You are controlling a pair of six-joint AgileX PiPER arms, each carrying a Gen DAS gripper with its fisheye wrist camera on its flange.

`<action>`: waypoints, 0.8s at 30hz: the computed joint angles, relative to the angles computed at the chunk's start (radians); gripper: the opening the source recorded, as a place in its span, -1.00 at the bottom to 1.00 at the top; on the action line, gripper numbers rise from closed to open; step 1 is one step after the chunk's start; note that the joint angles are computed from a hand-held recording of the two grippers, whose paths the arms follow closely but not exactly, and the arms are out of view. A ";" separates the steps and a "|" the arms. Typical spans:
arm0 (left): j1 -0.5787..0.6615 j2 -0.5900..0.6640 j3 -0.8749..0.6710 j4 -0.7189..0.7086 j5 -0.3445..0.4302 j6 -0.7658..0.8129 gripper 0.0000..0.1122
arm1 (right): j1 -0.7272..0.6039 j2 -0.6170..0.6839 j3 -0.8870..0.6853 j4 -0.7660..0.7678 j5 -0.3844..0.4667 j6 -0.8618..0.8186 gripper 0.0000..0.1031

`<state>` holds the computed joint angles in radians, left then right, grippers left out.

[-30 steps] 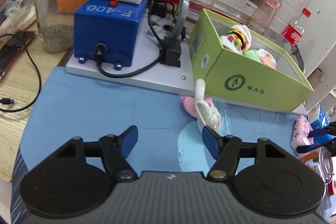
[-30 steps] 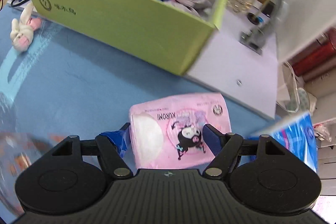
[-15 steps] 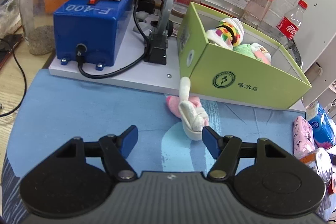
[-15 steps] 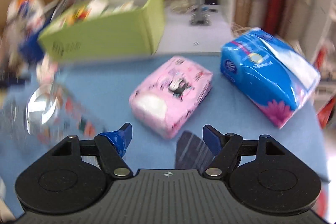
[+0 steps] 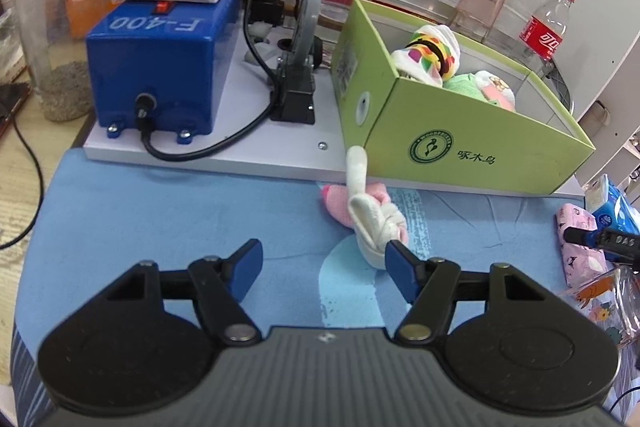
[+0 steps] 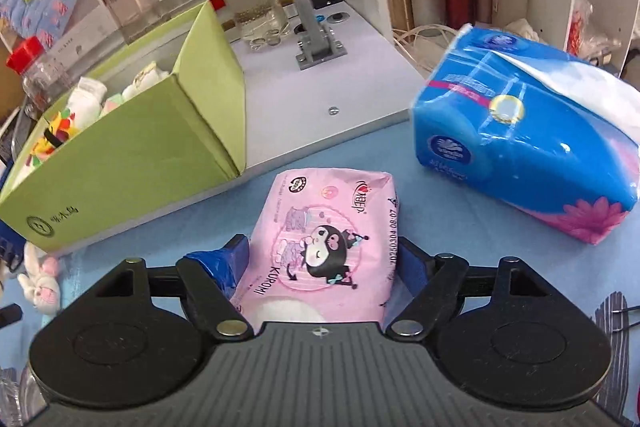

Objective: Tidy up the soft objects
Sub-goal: 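Close the right tool on the pink tissue pack while the left tool grasps the bunny sock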

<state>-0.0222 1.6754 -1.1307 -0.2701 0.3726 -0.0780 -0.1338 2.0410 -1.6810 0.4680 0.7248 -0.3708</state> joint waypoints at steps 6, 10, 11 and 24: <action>0.013 0.089 -0.109 -0.126 0.057 0.042 0.23 | 0.063 -0.057 0.157 -0.074 -0.198 -0.112 0.30; -0.025 0.166 -0.221 0.037 0.119 -0.156 0.23 | 0.043 -0.093 0.273 0.118 -0.306 -0.373 0.33; -0.033 0.178 -0.238 0.043 0.130 -0.163 0.23 | 0.034 -0.097 0.287 0.174 -0.313 -0.442 0.34; -0.094 0.210 -0.249 0.178 0.060 -0.286 0.23 | 0.025 -0.111 0.363 0.447 -0.378 -0.750 0.46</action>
<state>-0.1158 1.8854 -1.3792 -0.0916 0.4329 -0.3638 -0.1085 1.9299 -1.3179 0.9151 0.3464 -1.1206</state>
